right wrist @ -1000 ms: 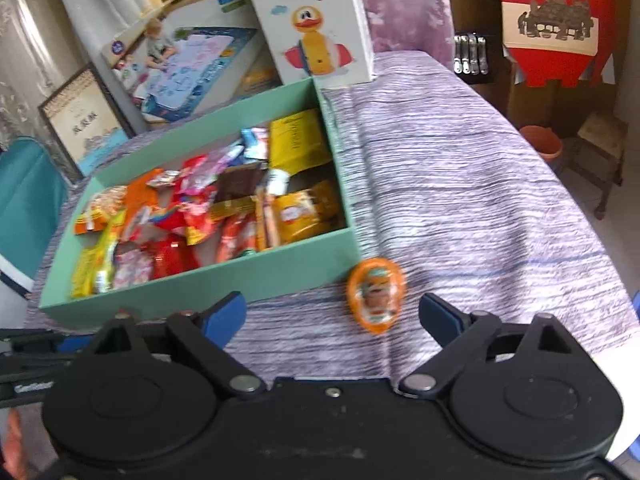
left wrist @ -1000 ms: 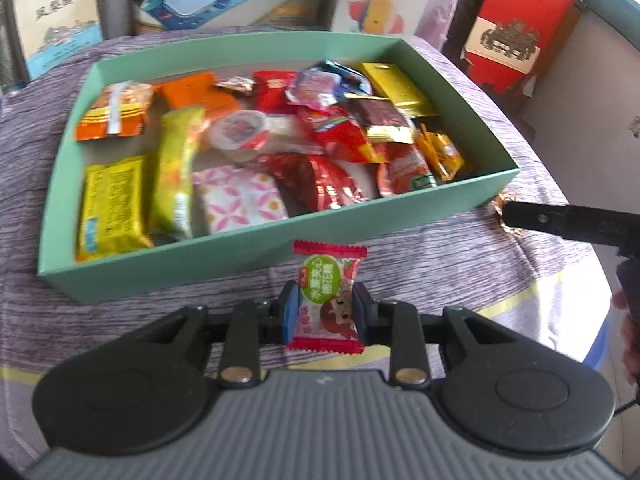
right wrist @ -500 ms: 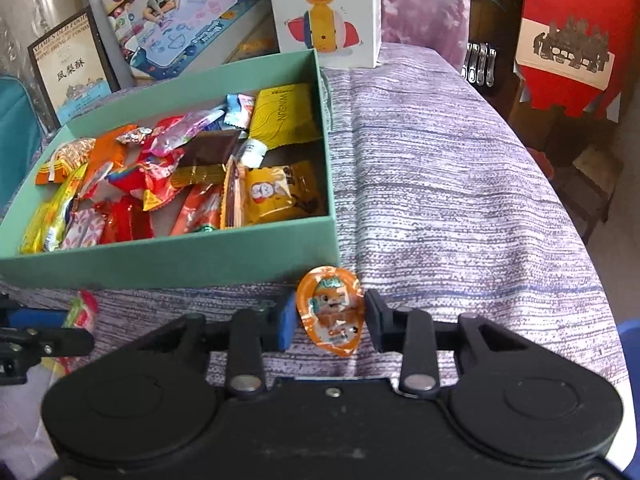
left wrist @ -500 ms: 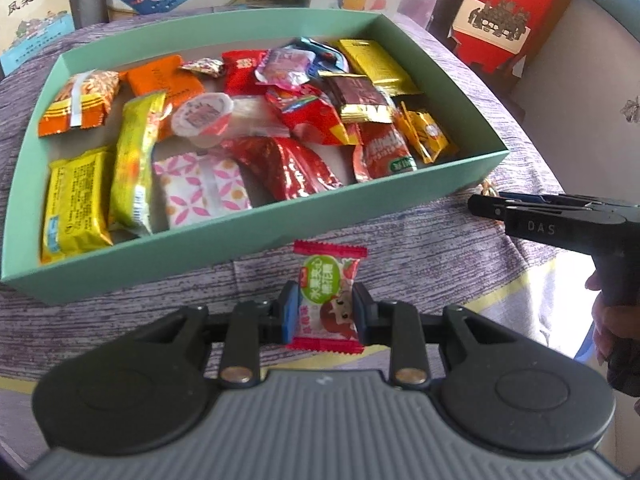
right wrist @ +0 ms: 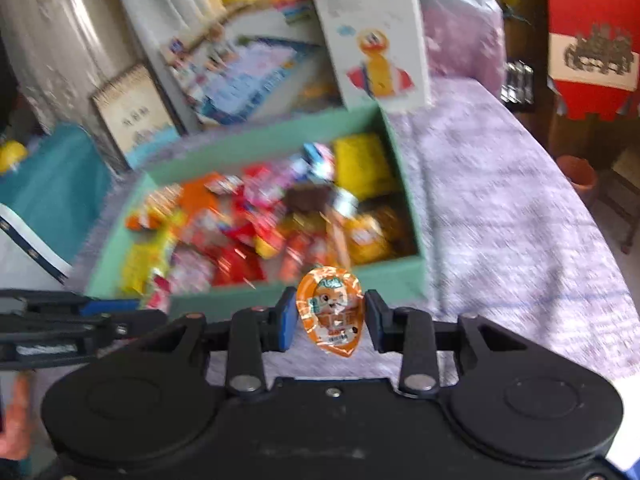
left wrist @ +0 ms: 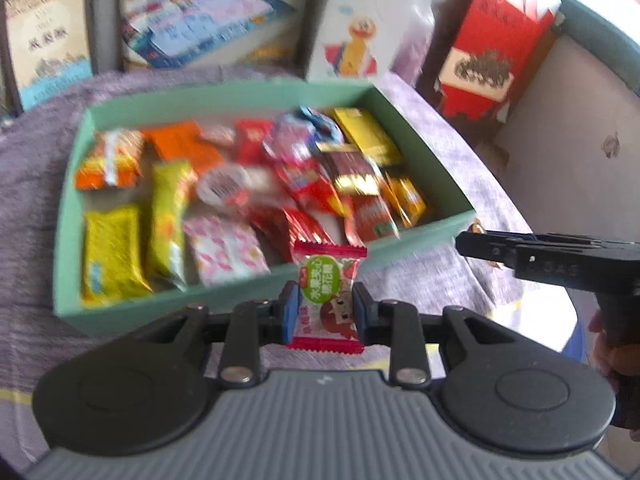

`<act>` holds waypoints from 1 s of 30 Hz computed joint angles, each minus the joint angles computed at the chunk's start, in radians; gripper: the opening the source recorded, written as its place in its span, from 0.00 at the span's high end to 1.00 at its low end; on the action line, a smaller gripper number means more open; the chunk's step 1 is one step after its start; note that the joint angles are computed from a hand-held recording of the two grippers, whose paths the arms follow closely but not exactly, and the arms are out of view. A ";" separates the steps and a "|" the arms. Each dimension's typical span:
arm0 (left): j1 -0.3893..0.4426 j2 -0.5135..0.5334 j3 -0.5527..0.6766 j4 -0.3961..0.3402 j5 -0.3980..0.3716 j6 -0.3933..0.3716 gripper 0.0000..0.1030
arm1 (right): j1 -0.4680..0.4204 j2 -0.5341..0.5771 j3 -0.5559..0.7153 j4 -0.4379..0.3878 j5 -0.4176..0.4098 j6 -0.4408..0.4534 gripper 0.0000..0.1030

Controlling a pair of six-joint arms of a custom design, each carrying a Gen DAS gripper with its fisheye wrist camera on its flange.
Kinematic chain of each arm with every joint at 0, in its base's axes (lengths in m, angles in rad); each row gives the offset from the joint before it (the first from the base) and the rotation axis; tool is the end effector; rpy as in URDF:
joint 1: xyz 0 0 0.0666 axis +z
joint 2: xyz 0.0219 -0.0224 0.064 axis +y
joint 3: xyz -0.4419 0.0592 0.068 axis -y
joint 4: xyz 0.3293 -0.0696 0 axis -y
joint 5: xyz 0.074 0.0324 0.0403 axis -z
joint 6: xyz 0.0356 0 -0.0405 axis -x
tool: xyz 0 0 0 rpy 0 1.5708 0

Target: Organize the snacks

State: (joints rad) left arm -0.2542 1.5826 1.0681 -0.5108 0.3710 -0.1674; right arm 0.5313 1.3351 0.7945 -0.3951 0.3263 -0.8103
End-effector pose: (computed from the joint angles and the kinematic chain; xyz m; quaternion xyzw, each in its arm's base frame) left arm 0.4198 -0.1228 0.3179 0.2466 0.9152 -0.1889 0.2568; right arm 0.2913 0.1575 0.3199 0.1806 0.9212 0.0706 0.3373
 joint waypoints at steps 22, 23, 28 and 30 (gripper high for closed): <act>0.018 0.122 0.140 -0.020 -0.074 0.023 0.47 | -0.085 0.168 0.143 0.050 -0.147 0.040 0.12; 0.014 0.123 0.135 -0.013 -0.095 0.025 0.32 | -0.079 0.168 0.144 0.047 -0.126 0.039 0.05; 0.003 0.122 0.120 0.017 -0.175 0.045 0.01 | -0.064 0.163 0.148 0.043 -0.082 0.064 0.00; 0.007 0.122 0.123 0.009 -0.172 0.052 0.01 | -0.062 0.163 0.154 0.034 -0.076 0.069 0.00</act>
